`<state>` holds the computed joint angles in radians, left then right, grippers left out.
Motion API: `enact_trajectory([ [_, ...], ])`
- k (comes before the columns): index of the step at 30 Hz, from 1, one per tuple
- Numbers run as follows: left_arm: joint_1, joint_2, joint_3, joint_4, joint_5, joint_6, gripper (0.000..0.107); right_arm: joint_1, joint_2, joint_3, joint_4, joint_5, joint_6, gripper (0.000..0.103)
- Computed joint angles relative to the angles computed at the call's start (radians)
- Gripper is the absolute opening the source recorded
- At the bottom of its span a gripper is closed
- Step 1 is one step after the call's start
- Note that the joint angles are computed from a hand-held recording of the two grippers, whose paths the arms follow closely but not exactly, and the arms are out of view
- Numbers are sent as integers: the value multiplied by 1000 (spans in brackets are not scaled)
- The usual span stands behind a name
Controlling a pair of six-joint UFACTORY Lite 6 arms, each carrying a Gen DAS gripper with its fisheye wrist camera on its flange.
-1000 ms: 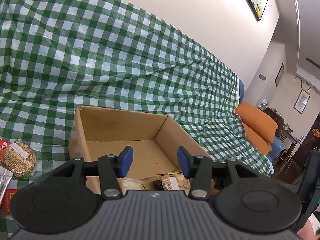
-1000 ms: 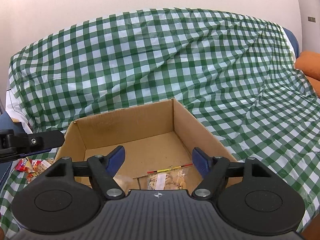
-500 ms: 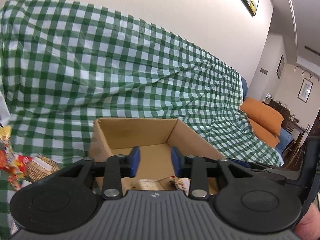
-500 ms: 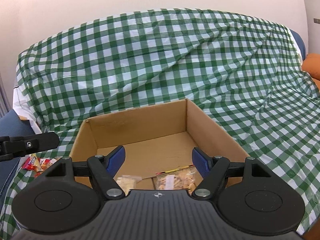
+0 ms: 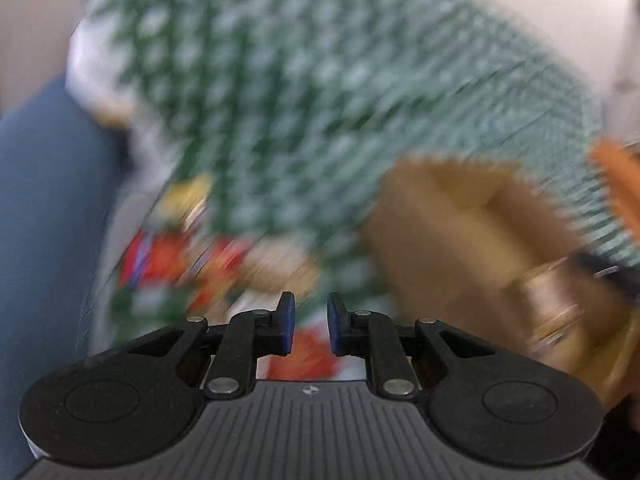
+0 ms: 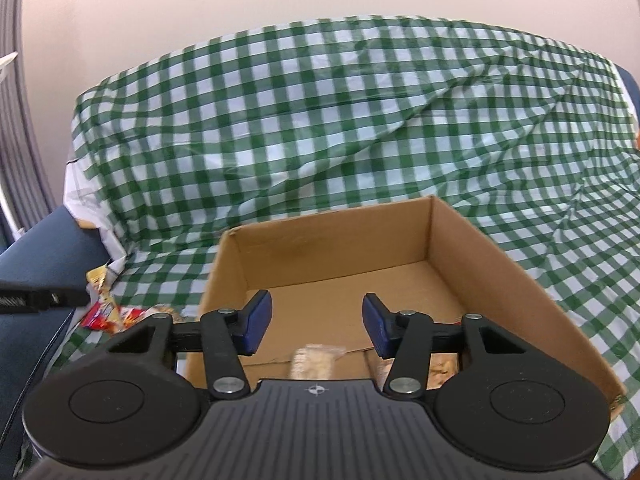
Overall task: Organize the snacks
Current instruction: 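Move both tools back to the snack pile, then grasp the silver stick pack with the left tool while the right tool grasps the red packet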
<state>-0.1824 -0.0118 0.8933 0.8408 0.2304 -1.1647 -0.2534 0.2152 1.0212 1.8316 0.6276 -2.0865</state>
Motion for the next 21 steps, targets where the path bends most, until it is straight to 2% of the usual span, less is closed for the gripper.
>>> enact_trajectory([
  [2,21,51,28,-104,67,89,19,11,-10,-10,-19,10,5,53],
  [5,53,145,90,-295,130,265,25,31,-30,-31,-38,25,5,53],
  [9,56,241,153,-367,185,334,43,67,-66,-71,-43,32,-2,53],
  [11,51,292,200,-382,204,357,48,79,-79,-84,-54,35,6,53],
  [13,33,341,253,-386,239,371,48,88,-95,-102,-60,40,0,53],
  [18,9,398,267,-373,287,375,48,107,-111,-121,-73,40,0,53],
  [19,10,403,266,-379,287,387,46,110,-114,-124,-73,40,0,53],
  [21,13,393,254,-392,276,406,32,120,-120,-129,-72,36,4,53],
])
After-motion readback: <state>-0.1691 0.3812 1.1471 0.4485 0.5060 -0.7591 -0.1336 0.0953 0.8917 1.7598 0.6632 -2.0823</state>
